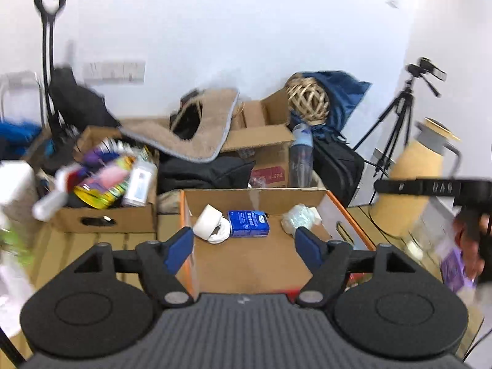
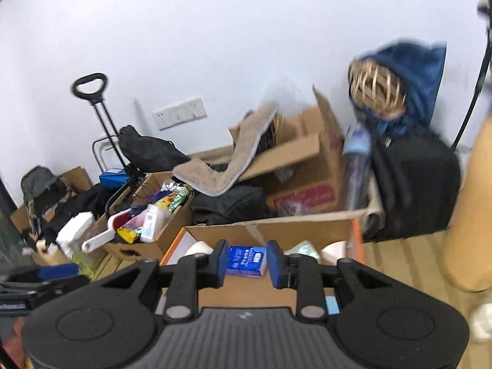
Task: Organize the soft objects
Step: 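Move both open tools back over the soft items on the table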
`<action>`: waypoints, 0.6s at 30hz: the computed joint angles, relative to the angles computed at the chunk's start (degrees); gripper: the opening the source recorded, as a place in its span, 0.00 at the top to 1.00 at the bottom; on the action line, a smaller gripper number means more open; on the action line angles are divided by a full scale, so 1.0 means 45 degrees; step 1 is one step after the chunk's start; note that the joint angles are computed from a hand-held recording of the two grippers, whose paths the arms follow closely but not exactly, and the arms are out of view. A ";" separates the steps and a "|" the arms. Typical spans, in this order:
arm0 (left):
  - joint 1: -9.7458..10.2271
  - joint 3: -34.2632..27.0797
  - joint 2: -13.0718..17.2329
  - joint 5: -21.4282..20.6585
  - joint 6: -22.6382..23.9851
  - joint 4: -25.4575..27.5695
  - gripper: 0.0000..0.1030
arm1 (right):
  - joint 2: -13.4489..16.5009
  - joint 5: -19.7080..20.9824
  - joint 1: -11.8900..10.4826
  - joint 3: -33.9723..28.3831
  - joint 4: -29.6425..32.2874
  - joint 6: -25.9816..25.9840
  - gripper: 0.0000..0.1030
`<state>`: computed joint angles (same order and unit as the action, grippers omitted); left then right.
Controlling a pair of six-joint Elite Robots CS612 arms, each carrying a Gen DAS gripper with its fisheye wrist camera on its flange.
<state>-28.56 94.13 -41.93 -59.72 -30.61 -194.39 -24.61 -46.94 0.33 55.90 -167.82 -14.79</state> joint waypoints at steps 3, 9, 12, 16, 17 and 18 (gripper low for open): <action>-0.0808 0.1172 -0.0510 0.1407 0.0547 -0.1060 0.21 | -0.0927 0.0479 -0.0340 0.1876 -0.1218 -0.0441 0.69; -0.2540 0.3299 -0.0531 0.3765 0.1303 -0.4935 0.07 | -0.2227 0.2059 -0.1223 0.5778 -0.4885 -0.1457 0.63; -0.3460 0.4156 -0.0061 0.4416 0.1026 -0.6918 0.05 | -0.2268 0.2531 -0.1666 0.7377 -0.7741 -0.1483 0.50; -0.4791 0.4769 0.0630 0.6480 0.0449 -0.7868 0.01 | -0.2270 0.1824 -0.2077 0.9389 -1.0946 -0.1736 0.39; -0.5096 0.4875 0.0775 0.6977 0.0362 -0.7914 0.00 | -0.2294 0.1905 -0.2236 0.9890 -1.1453 -0.1772 0.38; -0.5364 0.4982 0.0885 0.7387 0.0164 -0.7802 0.00 | -0.2286 0.2006 -0.2391 1.0276 -1.1941 -0.1584 0.38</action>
<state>-52.70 116.55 -37.95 -26.47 -29.87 -229.50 -34.90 -37.92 -10.43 102.15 -221.55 -21.92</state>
